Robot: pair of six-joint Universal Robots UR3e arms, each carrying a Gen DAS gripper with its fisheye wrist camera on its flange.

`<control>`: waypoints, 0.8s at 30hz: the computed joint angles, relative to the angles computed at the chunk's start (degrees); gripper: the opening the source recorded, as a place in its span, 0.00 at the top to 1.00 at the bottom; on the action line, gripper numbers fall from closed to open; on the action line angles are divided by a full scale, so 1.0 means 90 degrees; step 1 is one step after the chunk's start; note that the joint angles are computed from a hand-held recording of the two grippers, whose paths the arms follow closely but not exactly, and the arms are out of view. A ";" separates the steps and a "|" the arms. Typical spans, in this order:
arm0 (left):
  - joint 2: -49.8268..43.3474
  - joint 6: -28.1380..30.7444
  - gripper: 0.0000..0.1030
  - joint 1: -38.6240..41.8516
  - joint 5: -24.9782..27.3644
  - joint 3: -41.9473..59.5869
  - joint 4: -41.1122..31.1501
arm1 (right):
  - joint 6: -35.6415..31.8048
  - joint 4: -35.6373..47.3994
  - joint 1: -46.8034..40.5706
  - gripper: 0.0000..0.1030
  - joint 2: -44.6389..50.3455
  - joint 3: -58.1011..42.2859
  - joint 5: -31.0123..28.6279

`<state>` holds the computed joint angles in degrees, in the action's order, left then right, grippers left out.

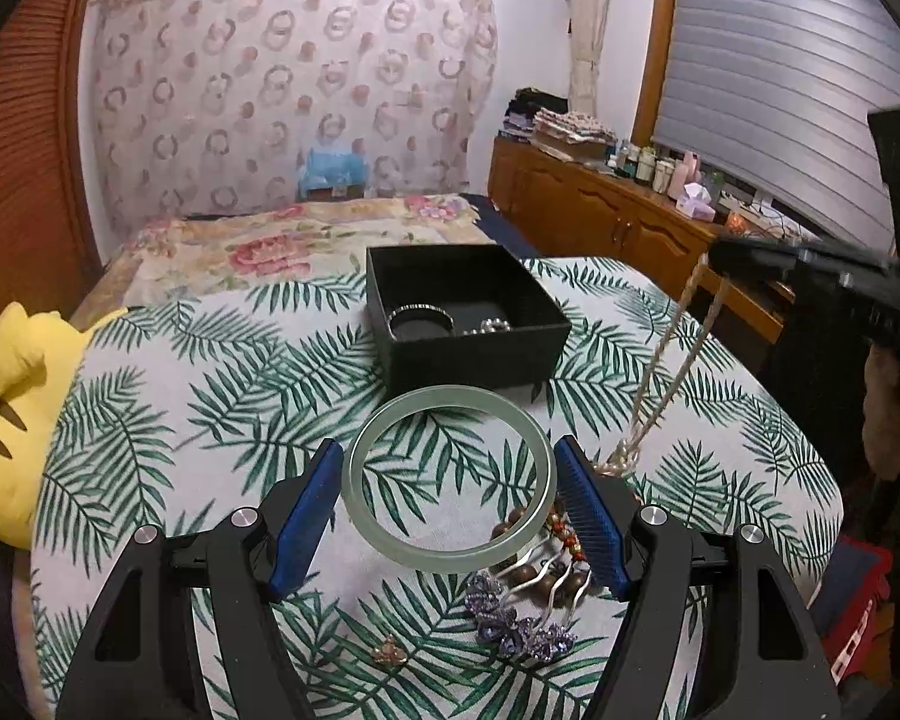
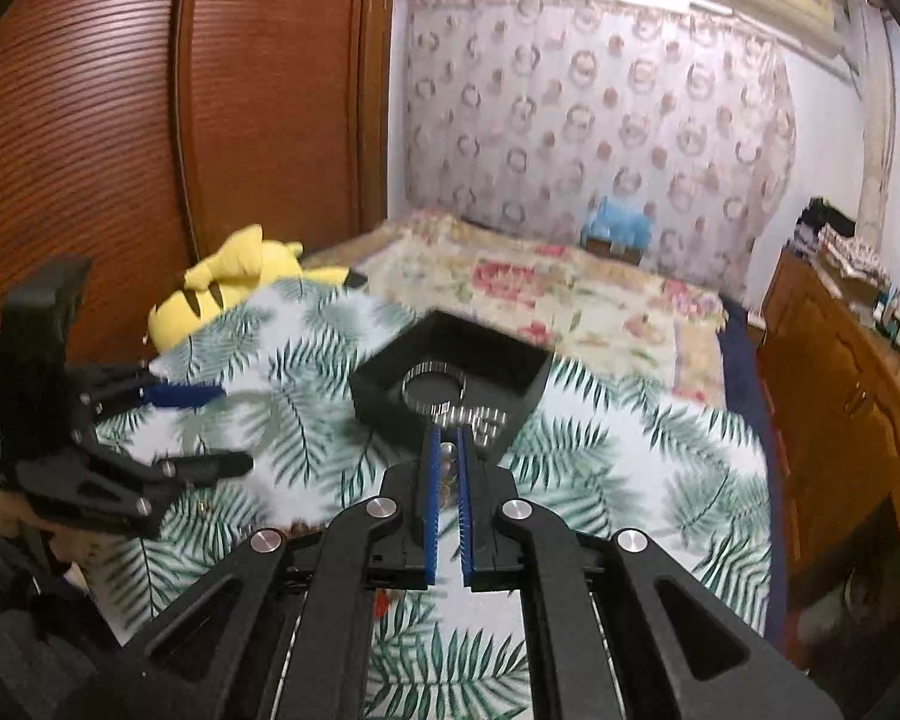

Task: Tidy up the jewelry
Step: 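Lower the pearl necklace into the box with the right gripper while the left carries the jade bangle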

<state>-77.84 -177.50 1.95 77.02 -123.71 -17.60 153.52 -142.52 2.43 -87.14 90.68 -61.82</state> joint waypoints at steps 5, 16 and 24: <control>-0.0027 0.0016 0.33 0.0064 -0.0031 0.0164 -0.0030 | 0.0053 0.0191 0.0109 0.94 0.0261 -0.0786 -0.0049; -0.0257 0.0079 0.33 0.0100 0.0034 0.0565 -0.0070 | 0.0306 0.0657 0.0314 0.94 0.1148 -0.2657 -0.0234; -0.0588 0.0134 0.33 0.0075 0.0094 0.0965 -0.0059 | 0.0546 0.1410 0.0475 0.94 0.2231 -0.4777 -0.0338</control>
